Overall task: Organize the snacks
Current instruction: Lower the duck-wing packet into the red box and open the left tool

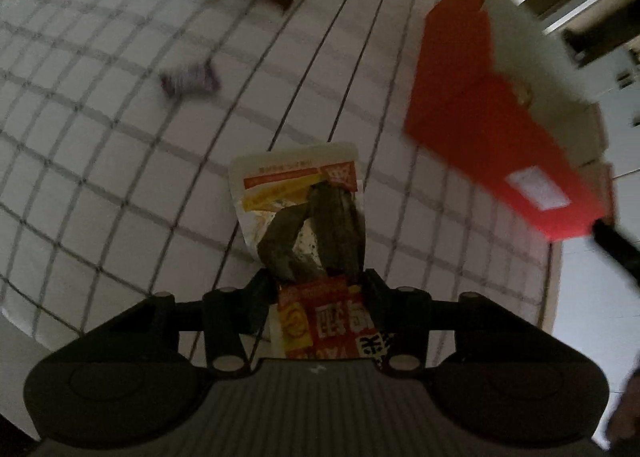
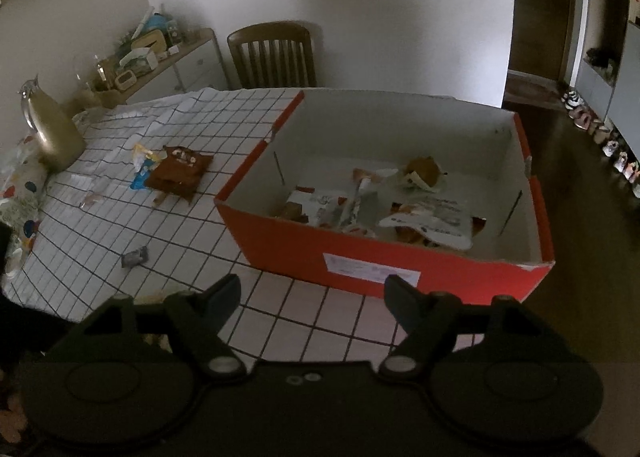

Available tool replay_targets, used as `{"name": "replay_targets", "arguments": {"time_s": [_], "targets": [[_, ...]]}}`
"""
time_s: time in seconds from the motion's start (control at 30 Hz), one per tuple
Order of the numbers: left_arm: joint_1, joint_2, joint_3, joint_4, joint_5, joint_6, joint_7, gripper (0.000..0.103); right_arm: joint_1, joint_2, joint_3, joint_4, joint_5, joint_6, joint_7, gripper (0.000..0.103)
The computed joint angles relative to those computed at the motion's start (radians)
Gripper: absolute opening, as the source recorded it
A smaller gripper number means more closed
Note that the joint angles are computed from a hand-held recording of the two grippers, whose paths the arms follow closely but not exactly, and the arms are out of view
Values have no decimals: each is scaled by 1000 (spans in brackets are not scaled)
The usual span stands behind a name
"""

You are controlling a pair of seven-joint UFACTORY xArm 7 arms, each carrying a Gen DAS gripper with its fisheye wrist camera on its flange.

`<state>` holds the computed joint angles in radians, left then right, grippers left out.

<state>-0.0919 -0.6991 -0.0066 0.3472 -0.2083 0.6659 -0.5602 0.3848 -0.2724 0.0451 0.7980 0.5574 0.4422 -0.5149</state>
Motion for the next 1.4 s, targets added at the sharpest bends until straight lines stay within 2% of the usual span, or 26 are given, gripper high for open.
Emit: {"name": "replay_targets", "arguments": {"time_s": [0.13, 0.23, 0.4, 0.57, 0.7, 0.77, 0.83, 0.97, 1.07, 1.1, 1.3, 1.4], "targets": [[-6, -20, 16, 66, 18, -21, 61, 48, -6, 8, 10, 1, -22, -3, 19, 78], [-17, 23, 8, 138, 30, -75, 103, 48, -5, 10, 8, 5, -18, -11, 19, 78], [-24, 227, -22, 313, 79, -220, 170, 50, -9, 12, 2, 12, -16, -21, 24, 78], [-7, 422, -75, 475, 171, -270, 183, 50, -17, 16, -1, 19, -21, -25, 24, 78], [-22, 569, -78, 595, 199, -254, 195, 51, -23, 14, -1, 20, -28, -27, 28, 78], [-17, 607, -92, 619, 259, -252, 155, 51, -25, 12, -3, 20, -31, -29, 27, 78], [-30, 648, -88, 643, 291, -259, 169, 51, -26, 9, -7, 20, -30, -29, 26, 78], [-48, 699, -80, 673, 296, -251, 174, 53, -30, 6, -11, 19, -30, -28, 29, 78], [-59, 735, -76, 701, 315, -226, 159, 57, -34, 4, -15, 18, -32, -24, 27, 78], [-63, 740, -74, 705, 322, -219, 148, 61, -35, 3, -14, 18, -34, -25, 29, 78], [-60, 719, -66, 678, 259, -224, 178, 65, -40, -6, -15, 11, -38, -23, 37, 79], [-53, 678, -62, 643, 233, -233, 199, 74, -37, -10, -11, 10, -44, -24, 43, 80]]}}
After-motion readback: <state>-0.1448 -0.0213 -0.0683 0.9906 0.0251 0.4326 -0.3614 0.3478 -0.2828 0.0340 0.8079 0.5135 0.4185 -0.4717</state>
